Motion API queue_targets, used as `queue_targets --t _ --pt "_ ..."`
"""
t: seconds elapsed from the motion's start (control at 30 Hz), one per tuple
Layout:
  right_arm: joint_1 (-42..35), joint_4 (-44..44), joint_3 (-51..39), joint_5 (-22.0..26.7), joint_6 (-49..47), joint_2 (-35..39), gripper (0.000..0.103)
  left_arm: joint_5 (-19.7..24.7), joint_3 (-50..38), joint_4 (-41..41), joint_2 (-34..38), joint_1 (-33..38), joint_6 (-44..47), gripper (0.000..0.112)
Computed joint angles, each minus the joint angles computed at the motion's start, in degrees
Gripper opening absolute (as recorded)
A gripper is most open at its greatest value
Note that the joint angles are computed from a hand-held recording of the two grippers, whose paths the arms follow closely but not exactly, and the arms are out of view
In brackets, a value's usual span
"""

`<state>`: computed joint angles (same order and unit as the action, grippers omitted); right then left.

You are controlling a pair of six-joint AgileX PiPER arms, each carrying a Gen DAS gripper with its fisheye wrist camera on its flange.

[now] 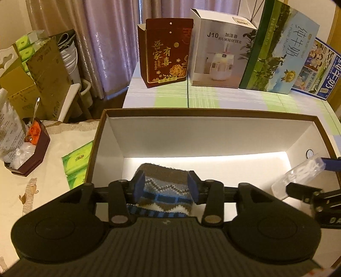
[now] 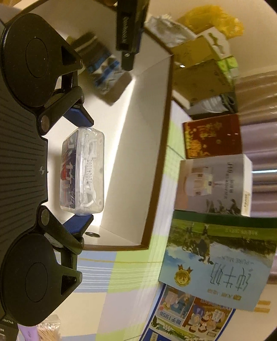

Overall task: Organize objects
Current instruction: 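Open both tools to drop the sock and floss-pick box into the box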

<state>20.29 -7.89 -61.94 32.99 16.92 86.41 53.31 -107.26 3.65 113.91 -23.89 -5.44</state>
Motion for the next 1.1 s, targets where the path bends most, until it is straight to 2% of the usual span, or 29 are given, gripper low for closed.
queue_targets --t 0.17,0.27,0.33,0.53,0.93,1.1 --pt "0.86 -2.8 -0.66 0.22 0.63 1.33 0.084 0.97 -1.04 -0.75 0.44 -0.04 1.29 0.05" --pt "0.17 -1.08 -0.33 -0.85 -0.77 1.18 0.084 1.51 -1.43 -1.29 0.54 -0.02 1.92 0.062" --pt "-0.13 -0.62 -0.57 -0.87 -1.34 1.02 0.09 1.47 -1.05 -1.57 0.12 -0.03 2.47 0.065" --pt "-0.37 1.39 0.62 -0.79 -2.58 -1.79 0.093 1.19 1.22 -2.18 -2.17 0.05 2.53 0.076" --pt "-0.65 6.51 2.74 2.05 -4.97 -7.24 0.094 2.02 5.78 -2.72 -7.89 -1.02 2.03 0.084" --pt "-0.15 6.81 3.5 3.28 -4.33 -9.89 0.095 2.19 8.42 -2.95 -10.85 -1.86 1.26 0.084"
